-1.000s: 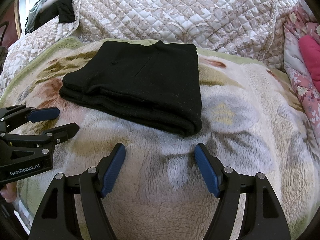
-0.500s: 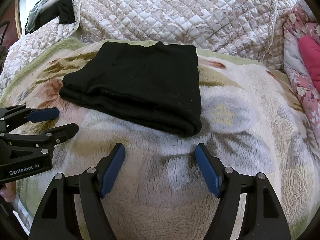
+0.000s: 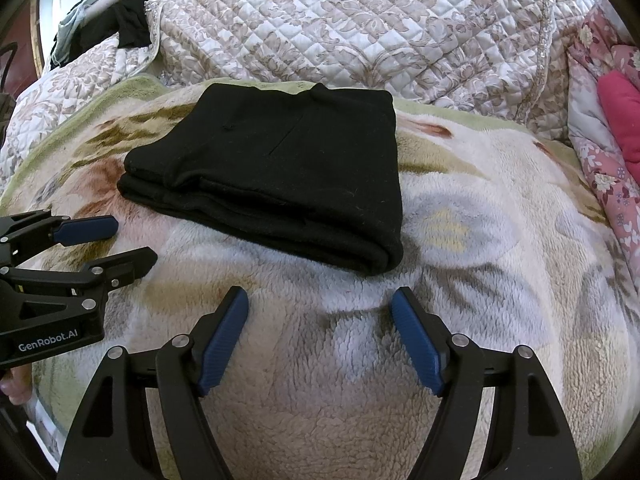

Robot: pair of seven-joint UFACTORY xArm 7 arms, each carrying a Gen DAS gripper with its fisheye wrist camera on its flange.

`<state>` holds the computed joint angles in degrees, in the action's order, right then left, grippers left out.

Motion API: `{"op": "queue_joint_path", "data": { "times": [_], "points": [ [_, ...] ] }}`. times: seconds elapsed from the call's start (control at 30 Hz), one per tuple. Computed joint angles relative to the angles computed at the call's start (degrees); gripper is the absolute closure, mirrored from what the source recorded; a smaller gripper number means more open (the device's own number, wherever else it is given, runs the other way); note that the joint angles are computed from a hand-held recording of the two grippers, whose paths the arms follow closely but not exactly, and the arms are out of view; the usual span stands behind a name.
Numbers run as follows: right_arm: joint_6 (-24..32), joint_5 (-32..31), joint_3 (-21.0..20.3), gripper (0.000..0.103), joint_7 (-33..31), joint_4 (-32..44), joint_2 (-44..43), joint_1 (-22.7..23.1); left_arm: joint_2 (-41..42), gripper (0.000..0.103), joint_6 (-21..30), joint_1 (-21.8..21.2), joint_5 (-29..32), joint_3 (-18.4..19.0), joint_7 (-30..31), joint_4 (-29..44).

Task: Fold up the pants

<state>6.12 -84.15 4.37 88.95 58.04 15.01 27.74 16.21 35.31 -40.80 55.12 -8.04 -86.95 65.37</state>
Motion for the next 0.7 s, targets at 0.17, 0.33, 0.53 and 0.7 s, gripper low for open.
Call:
{"op": "queue_joint_path", "data": {
  "times": [0.17,0.33,0.53,0.7],
  "points": [
    [-0.07,-0.15,-0.12,0.028,0.15,0.02,0.03,0.05,0.06,0.042,0.06,-0.02,-0.04,-0.01,0.04,0.08],
    [-0.04,-0.34,-0.04,0.028,0.43,-0.01,-0.04,0.04,0.05,0.042,0.1,-0.06,-0.07,0.04,0.08,0.07],
    [-0.28,-1.03,0.07,0.028,1.0,0.39,0.2,-0.29,0.05,0.042,-0.33,0.04,-0.13,0.08,0.04,-0.1],
    [-0.15,-2.74,0.23,0.028,2.68,0.45,0.12,-0.42,-0.02,0.042,-0.3,0.04,-0.12,0.09,-0.06,-0.17]
  ]
}}
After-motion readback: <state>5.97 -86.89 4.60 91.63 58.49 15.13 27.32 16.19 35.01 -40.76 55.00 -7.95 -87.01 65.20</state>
